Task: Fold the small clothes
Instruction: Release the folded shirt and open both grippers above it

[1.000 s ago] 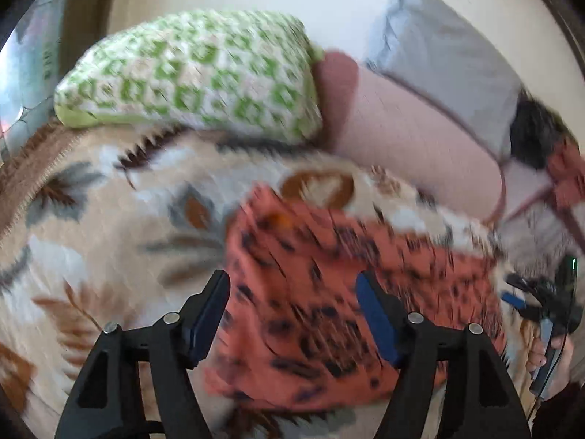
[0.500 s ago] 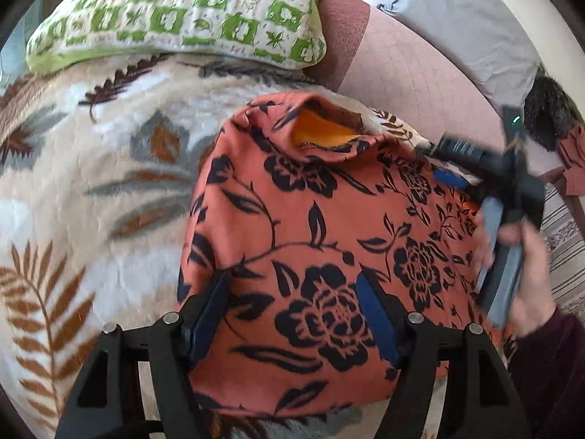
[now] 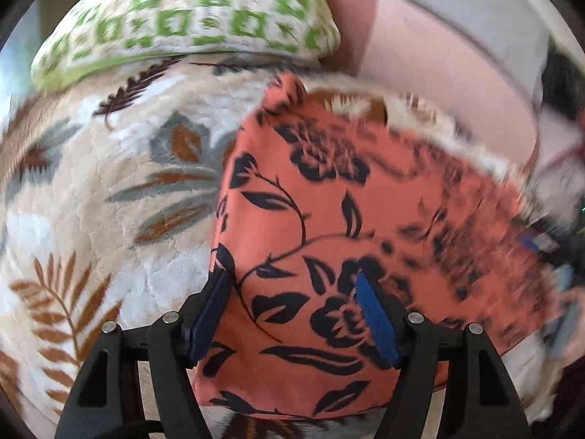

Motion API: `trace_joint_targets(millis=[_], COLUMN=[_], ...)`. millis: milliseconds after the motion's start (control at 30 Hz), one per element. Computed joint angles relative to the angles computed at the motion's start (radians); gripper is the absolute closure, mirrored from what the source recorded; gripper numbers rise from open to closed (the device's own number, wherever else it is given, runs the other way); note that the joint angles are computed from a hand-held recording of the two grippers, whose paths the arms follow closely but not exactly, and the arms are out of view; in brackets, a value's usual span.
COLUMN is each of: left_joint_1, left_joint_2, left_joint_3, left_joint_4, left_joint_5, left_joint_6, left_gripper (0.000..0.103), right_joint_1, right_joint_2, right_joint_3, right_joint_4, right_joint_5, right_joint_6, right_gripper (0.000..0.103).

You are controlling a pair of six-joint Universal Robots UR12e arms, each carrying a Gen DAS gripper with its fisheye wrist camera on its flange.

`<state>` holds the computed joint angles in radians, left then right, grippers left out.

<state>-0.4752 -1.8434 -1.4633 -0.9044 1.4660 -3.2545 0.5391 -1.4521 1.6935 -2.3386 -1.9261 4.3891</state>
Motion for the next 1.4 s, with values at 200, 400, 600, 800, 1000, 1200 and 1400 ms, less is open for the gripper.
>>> trace_joint_targets(millis=[200,400,600,800,1000,1200,1400], left_joint_1=[0.018,-0.002,0.03,0.042,0.013,-0.043,-0.062], left_joint_2=[0.038,0.04,0.124,0.226,0.214,0.196,0.178], left_joint_3=[-0.032,-0.038,-0.108,-0.233,-0.238,-0.231,-0.213], left_joint_4=[0.016,-0.087,-0.026,0.098,0.065,0.161,0.164], left_joint_5=[-0.038,0.047,-0.009,-0.087,-0.099,0.115,0.203], left_joint_6=[-0.054,-0.023,-0.174,-0.222,-0.187,-0.133,-0.091], left_gripper=[0.031,0.025,0.025,0.025,0.024,0.019,0.019], right_joint_1=[0.082,0.134,0.175,0.195,0.204,0.215,0.198], right_joint_2=[-0.08,-0.11,-0.129,-0.141,-0.125,-0.12,-0.112], right_joint_3=[0.074,0.162,0.2,0.254,0.247,0.236,0.245], right_joint_4=[-0.121,-0.178,-0.306,-0.505,-0.536,-0.517,-0.538], right_joint_5=[-0.051,0.013,-0.033,0.024,0.061,0.027,0.062], right_joint_6=[0.02,0.089,0.126,0.239,0.264,0.237,0.253], right_gripper=[0.043,0.043,0.042,0.034,0.033,0.031,0.03])
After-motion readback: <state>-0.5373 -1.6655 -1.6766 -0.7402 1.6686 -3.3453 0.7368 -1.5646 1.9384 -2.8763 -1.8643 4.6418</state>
